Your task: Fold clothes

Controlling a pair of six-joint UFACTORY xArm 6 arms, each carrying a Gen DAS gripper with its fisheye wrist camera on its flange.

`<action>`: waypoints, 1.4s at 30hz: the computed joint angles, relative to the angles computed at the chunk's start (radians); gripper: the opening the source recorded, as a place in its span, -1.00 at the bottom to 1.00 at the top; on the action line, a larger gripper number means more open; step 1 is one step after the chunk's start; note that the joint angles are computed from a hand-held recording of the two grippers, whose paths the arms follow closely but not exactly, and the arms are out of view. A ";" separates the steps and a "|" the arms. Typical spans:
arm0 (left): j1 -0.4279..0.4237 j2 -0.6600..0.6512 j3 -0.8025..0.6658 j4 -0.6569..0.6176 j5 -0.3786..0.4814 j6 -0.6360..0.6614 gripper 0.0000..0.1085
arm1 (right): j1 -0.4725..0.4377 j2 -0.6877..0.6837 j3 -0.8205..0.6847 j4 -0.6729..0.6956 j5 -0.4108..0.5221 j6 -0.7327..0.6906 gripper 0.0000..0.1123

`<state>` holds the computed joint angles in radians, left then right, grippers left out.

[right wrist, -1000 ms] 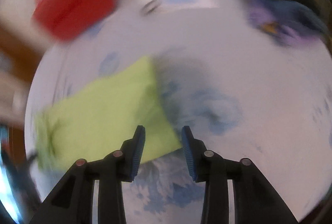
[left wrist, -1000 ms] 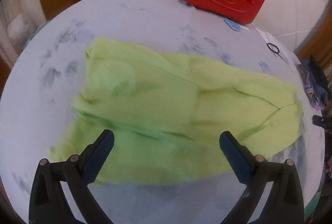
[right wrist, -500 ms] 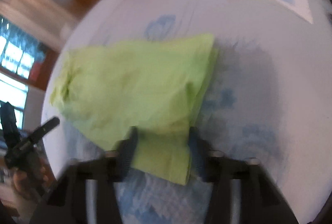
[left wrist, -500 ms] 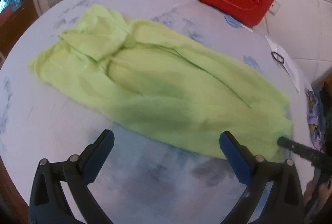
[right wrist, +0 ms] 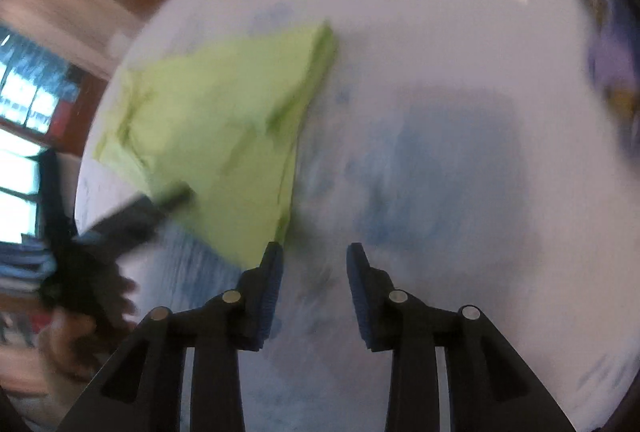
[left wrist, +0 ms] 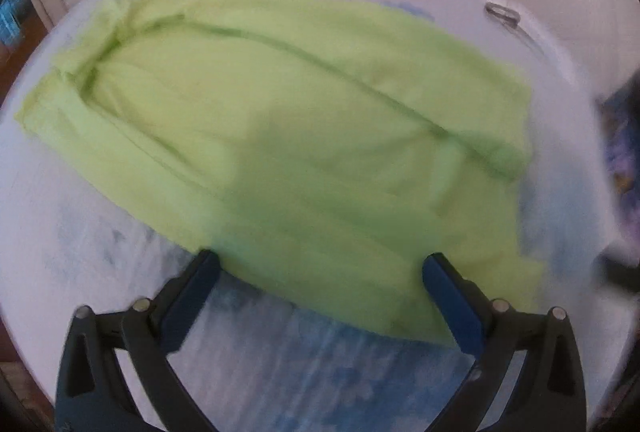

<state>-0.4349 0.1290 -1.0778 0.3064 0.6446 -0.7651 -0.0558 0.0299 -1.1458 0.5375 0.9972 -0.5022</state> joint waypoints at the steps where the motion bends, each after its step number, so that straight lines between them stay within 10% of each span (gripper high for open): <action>1: -0.009 -0.004 -0.001 0.013 0.005 -0.056 0.90 | -0.005 0.033 -0.046 0.013 0.009 -0.061 -0.42; 11: -0.159 -0.011 -0.027 0.085 0.096 -0.662 0.90 | -0.009 0.427 -0.529 0.031 0.115 -0.527 0.03; 27: -0.256 0.143 -0.226 0.232 0.321 -0.879 0.89 | 0.041 0.631 -0.734 0.085 0.150 -0.802 0.06; 30: -0.265 0.134 -0.219 0.275 0.307 -0.883 0.44 | 0.055 0.575 -0.631 0.105 0.050 -0.882 -0.53; 35: -0.247 0.138 -0.223 0.313 0.254 -0.851 -0.05 | 0.078 0.508 -0.524 0.110 -0.035 -0.958 -0.74; 37: -0.228 0.118 -0.201 0.308 0.214 -0.820 -0.66 | 0.078 0.507 -0.525 0.099 -0.029 -0.940 -0.79; 42: -0.179 0.007 -0.132 0.322 0.196 -0.741 -0.82 | 0.052 0.559 -0.671 0.092 0.155 -0.784 -0.85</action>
